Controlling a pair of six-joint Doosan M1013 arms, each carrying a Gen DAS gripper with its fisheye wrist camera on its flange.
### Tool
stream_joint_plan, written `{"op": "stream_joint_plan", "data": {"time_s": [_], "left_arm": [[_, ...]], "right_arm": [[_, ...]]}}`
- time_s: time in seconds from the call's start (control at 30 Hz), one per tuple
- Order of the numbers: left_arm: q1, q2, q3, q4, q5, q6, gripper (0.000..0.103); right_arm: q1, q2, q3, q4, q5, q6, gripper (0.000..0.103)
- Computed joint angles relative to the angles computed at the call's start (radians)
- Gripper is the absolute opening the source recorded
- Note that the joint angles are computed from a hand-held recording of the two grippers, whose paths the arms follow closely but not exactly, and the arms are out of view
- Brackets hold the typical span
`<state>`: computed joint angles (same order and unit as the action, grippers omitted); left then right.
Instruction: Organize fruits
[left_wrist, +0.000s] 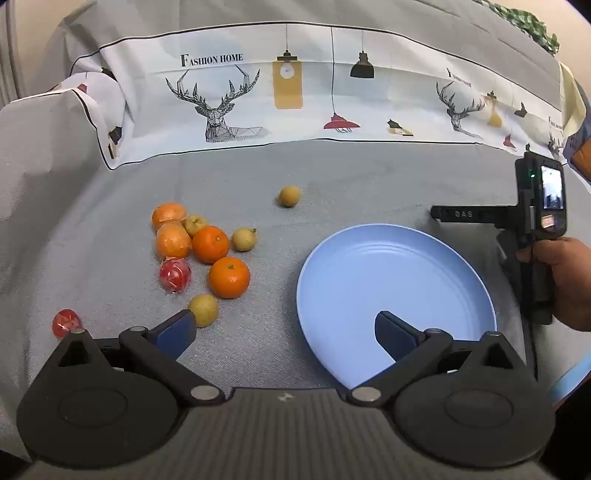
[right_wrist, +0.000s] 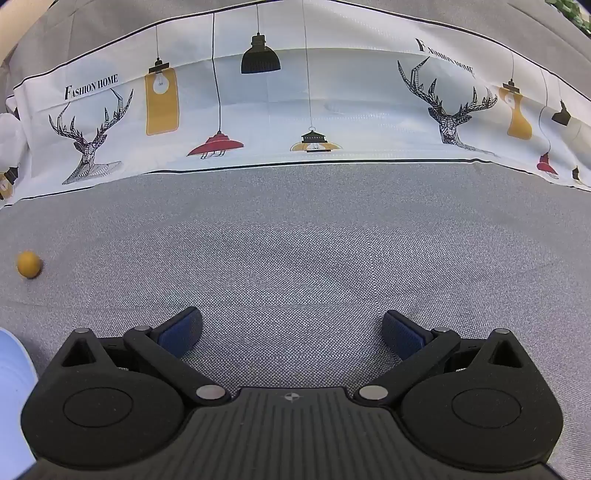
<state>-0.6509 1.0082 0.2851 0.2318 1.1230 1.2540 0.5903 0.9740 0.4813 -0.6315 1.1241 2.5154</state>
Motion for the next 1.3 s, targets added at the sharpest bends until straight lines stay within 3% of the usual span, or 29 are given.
{"op": "stream_joint_plan", "data": {"time_s": [0.07, 0.13, 0.2, 0.3, 0.47, 0.6, 0.67, 0.77, 0.83, 1.03, 1.3], "left_arm": [[0.001, -0.013, 0.025, 0.006, -0.024, -0.008, 0.103], [0.001, -0.019, 0.040, 0.005, -0.048, -0.018, 0.103], [-0.001, -0.057, 0.110, 0.010, -0.085, -0.038, 0.103], [-0.009, -0.053, 0.098, 0.034, -0.086, -0.039, 0.103], [-0.001, -0.058, 0.092, 0.013, -0.099, -0.016, 0.103], [0.000, -0.073, 0.113, 0.017, -0.117, -0.059, 0.103], [0.002, -0.077, 0.122, 0.014, -0.120, -0.080, 0.103], [0.000, -0.073, 0.122, 0.046, -0.111, -0.091, 0.103], [0.005, -0.061, 0.103, 0.034, -0.097, -0.108, 0.101], [0.005, -0.065, 0.123, 0.035, -0.127, -0.132, 0.096], [0.005, -0.025, 0.043, -0.017, -0.042, -0.050, 0.088]], "right_arm": [[-0.009, -0.067, 0.130, 0.016, -0.026, 0.013, 0.103], [-0.008, -0.091, 0.167, -0.034, 0.016, 0.071, 0.102], [0.016, -0.103, 0.180, -0.182, 0.101, 0.194, 0.102], [0.068, -0.132, 0.217, -0.407, 0.159, 0.353, 0.102], [0.141, -0.180, 0.237, -0.460, 0.147, 0.461, 0.103], [0.194, -0.240, 0.353, -0.418, 0.047, 0.575, 0.103], [0.216, -0.227, 0.341, -0.356, 0.050, 0.564, 0.103], [0.222, -0.179, 0.239, -0.245, 0.086, 0.448, 0.103], [0.227, -0.150, 0.192, -0.241, 0.112, 0.371, 0.103], [0.206, -0.090, 0.087, -0.123, 0.194, 0.202, 0.102], [0.201, -0.072, 0.072, -0.090, 0.195, 0.154, 0.096]]}}
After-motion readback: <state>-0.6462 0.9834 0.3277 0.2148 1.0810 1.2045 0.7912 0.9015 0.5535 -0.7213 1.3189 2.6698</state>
